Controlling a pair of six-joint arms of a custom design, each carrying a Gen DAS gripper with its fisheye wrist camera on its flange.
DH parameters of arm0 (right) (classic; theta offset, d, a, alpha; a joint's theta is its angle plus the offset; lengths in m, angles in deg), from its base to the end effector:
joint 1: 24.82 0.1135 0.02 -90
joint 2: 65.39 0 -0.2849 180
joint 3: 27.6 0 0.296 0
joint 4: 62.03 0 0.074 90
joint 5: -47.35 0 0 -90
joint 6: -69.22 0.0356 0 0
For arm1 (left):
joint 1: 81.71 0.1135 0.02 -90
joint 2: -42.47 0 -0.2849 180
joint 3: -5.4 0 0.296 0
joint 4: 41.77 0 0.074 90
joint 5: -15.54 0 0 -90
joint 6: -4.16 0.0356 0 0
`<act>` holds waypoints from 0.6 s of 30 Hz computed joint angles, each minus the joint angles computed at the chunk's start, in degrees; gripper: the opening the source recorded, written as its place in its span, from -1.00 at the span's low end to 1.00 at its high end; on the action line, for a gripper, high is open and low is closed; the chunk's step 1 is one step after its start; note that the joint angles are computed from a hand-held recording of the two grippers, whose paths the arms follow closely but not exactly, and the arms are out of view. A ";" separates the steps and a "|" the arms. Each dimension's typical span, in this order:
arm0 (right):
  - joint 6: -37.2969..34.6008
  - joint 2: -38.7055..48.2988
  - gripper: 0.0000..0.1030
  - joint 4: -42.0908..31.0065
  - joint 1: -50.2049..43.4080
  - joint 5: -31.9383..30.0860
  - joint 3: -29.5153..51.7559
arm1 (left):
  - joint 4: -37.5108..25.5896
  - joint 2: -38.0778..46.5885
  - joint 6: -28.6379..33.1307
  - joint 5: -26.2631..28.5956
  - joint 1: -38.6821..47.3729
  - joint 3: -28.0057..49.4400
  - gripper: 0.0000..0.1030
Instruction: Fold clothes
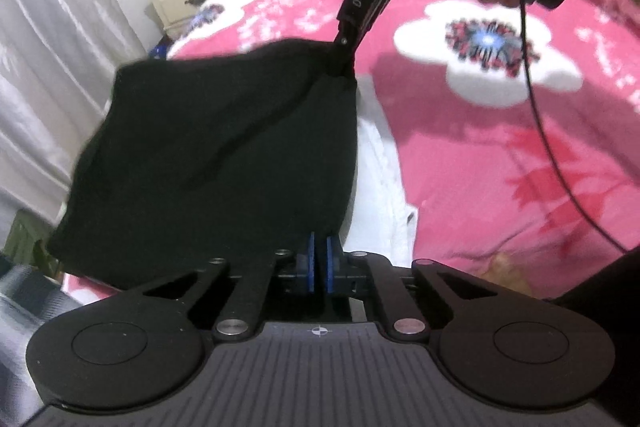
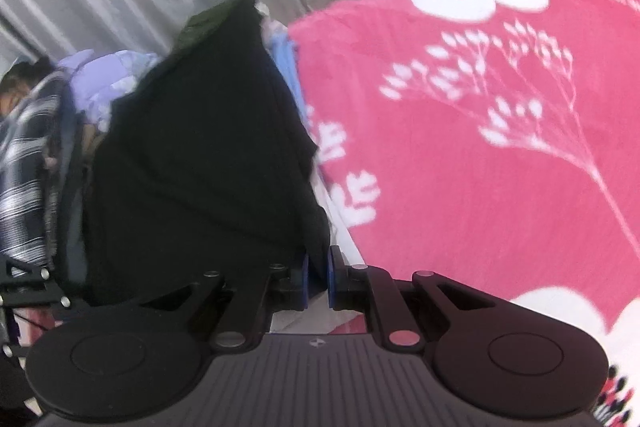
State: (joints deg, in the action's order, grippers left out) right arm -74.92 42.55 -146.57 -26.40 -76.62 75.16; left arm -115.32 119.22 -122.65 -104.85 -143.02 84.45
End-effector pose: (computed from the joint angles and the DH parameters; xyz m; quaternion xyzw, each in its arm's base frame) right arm 0.4034 0.0088 0.2543 -0.4241 0.8572 0.2572 0.1386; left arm 0.1522 -0.2406 0.3035 0.1603 0.9395 0.0507 0.2984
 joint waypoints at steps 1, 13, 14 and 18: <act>-1.19 -0.13 -0.82 -1.28 -0.33 -0.55 0.96 | -0.76 -0.47 -0.56 -0.06 -0.16 0.88 -0.93; -4.56 -2.23 -0.81 6.12 1.32 4.30 -5.72 | 2.32 5.24 -7.40 5.05 1.36 -0.74 -0.91; -4.43 -2.41 -0.81 6.95 1.37 4.41 -6.43 | 2.33 5.73 -7.31 4.67 1.11 -0.69 -0.90; -4.87 -3.07 -0.46 8.47 1.02 4.68 -7.13 | 2.55 3.23 -7.94 7.34 1.24 -1.71 -0.48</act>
State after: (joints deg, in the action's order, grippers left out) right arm -79.79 39.48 -138.10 -25.38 -71.94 68.03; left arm -112.77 122.45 -130.59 -97.51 -141.78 82.74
